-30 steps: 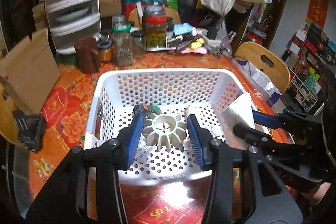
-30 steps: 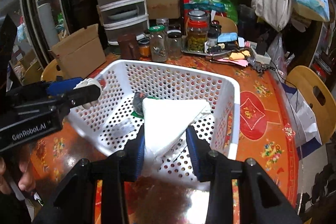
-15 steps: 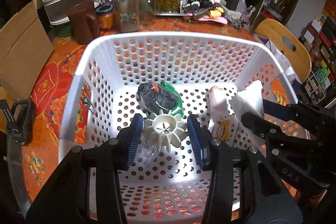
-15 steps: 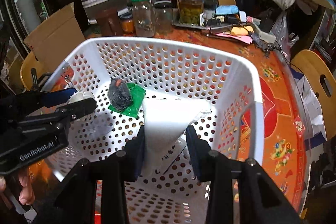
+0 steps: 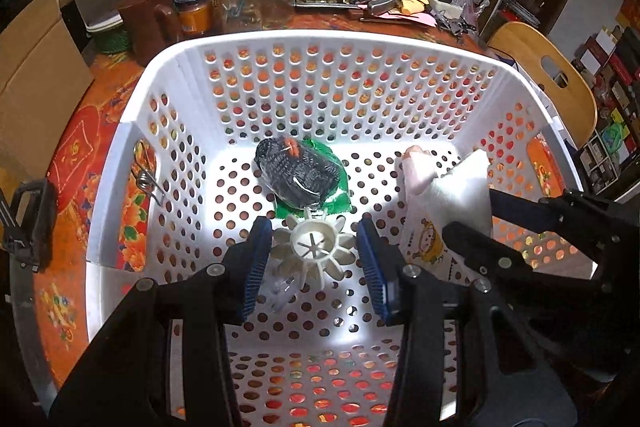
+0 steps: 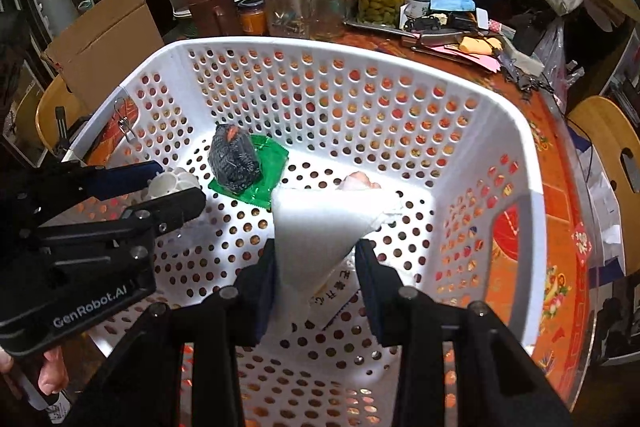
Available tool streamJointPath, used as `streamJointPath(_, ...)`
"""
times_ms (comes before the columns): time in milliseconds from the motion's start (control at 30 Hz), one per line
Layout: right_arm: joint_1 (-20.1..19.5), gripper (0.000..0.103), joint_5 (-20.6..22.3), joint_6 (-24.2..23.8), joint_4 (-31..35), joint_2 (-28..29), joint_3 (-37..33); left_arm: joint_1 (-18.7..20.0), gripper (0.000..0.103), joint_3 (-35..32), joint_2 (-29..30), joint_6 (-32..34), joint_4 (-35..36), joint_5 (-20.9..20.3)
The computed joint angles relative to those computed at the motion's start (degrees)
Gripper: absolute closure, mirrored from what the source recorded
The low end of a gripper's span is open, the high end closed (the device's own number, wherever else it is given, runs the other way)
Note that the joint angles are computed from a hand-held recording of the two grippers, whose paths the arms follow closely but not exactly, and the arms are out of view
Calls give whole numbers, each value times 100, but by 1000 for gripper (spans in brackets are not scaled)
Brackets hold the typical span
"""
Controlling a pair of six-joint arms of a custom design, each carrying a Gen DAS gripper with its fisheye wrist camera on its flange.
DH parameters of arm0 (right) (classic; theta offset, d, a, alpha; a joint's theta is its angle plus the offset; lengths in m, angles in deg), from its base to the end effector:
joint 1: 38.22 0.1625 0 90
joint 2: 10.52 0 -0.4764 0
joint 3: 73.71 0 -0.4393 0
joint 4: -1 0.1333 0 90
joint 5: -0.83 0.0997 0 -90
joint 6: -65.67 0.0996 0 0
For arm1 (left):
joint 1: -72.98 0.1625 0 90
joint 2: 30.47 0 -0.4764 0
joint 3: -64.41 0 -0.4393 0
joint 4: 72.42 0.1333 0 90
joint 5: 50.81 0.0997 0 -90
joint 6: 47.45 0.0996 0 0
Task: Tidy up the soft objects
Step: 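Carry both items into the basket and open both tools to release them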
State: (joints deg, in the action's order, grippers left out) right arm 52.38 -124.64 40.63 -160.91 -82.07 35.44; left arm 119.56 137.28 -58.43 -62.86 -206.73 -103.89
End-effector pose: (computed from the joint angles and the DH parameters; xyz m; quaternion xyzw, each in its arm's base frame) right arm 0.0821 -0.6261 0.3356 0.1143 -0.9073 0.2130 0.3439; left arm -0.4307 -0.7362 -0.0049 0.2312 0.9199 -0.1512 0.2783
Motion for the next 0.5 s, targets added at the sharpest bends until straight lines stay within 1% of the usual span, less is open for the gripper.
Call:
streamJointPath(33, -6, 61, 59, -34, -43, -19, 23, 10, 61, 10, -9, 10, -16, -29)
streamJointPath(67, -6, 54, 105, -72, -111, -34, 53, 19, 61, 27, -22, 28, -48, -53)
streamJointPath(133, -7, 35, 189, -113, -188, -67, 99, 32, 61, 59, -46, 42, -127, -90)
streamJointPath(200, 0, 30, 180, -133, -241, -80, 124, 36, 58, 76, -61, 17, -155, -101)
streamJointPath(233, -4, 30, 213, -136, -231, -99, 139, 30, 57, 87, -66, 30, -180, -97)
streamJointPath(333, 1, 29, 300, -152, -272, -171, 212, 5, 49, 170, -110, 111, -323, -79)
streamJointPath(367, 8, 29, 314, -166, -295, -190, 235, 2, 42, 204, -137, 130, -375, -112)
streamJointPath(400, 28, 26, 311, -194, -374, -218, 285, -6, 38, 239, -162, 146, -425, -124)
streamJointPath(433, 51, 19, 303, -244, -480, -239, 335, -23, 37, 294, -196, 185, -512, -109)
streamJointPath(500, 96, 14, 362, -376, -642, -325, 469, -61, 33, 431, -283, 281, -732, -85)
